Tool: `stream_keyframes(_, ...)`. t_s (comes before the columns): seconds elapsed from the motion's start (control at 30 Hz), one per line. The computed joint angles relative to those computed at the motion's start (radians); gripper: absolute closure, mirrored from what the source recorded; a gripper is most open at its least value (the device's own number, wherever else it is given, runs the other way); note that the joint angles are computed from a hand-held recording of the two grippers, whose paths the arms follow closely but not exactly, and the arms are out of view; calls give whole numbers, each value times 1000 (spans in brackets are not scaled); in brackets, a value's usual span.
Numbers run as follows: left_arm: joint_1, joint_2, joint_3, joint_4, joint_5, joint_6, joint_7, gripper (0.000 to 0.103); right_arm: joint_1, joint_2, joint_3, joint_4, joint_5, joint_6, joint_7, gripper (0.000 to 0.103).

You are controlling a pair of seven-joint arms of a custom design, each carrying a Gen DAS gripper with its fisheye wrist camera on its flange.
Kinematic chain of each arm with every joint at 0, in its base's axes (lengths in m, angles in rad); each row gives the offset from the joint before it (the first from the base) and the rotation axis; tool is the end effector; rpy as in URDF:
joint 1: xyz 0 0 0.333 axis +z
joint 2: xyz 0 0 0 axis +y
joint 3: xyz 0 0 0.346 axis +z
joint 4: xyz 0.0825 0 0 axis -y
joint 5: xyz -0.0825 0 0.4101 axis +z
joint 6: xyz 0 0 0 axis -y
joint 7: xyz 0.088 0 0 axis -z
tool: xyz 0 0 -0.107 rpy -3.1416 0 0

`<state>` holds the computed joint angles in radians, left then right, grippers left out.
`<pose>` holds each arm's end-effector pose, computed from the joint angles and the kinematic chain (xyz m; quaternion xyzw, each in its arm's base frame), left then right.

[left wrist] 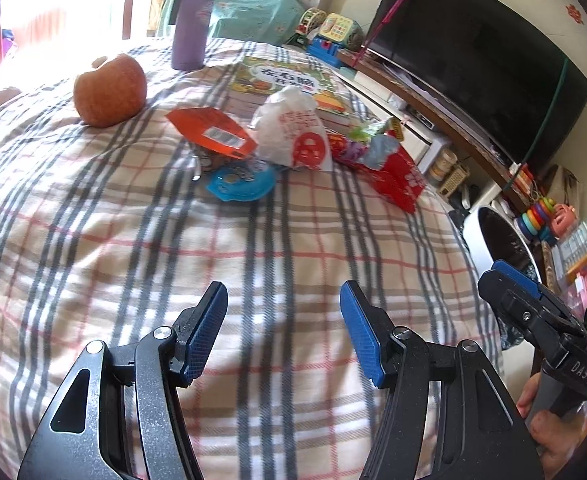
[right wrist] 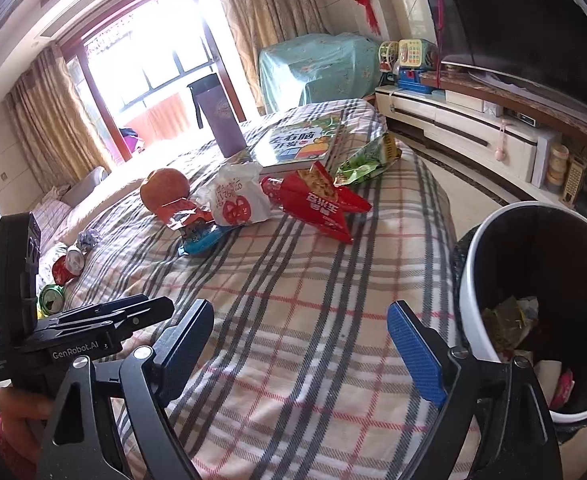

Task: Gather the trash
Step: 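Move both open tools back over the trash on the bed, then grasp the blue drink bottle with the left tool while the right tool grasps the red chip bag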

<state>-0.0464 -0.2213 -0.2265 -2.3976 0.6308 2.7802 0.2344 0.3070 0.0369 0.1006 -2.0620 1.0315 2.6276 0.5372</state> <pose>0.4906 -0.1689 0.4736 -0.8126 0.4683 -0.2776 0.2081 0.5731 0.2243 0.4823 -0.8145 0.4052 -0.0436 0.4129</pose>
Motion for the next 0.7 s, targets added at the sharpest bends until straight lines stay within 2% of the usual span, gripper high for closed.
stream_keyframes(0.37,28,2,17,-3,8,-8,-4,44,4,61,19,53,-50,10,22,13)
stream_keyframes(0.7,37,69,44,46,5,18,35,44,-4,140,43,129,-96,36,62,13)
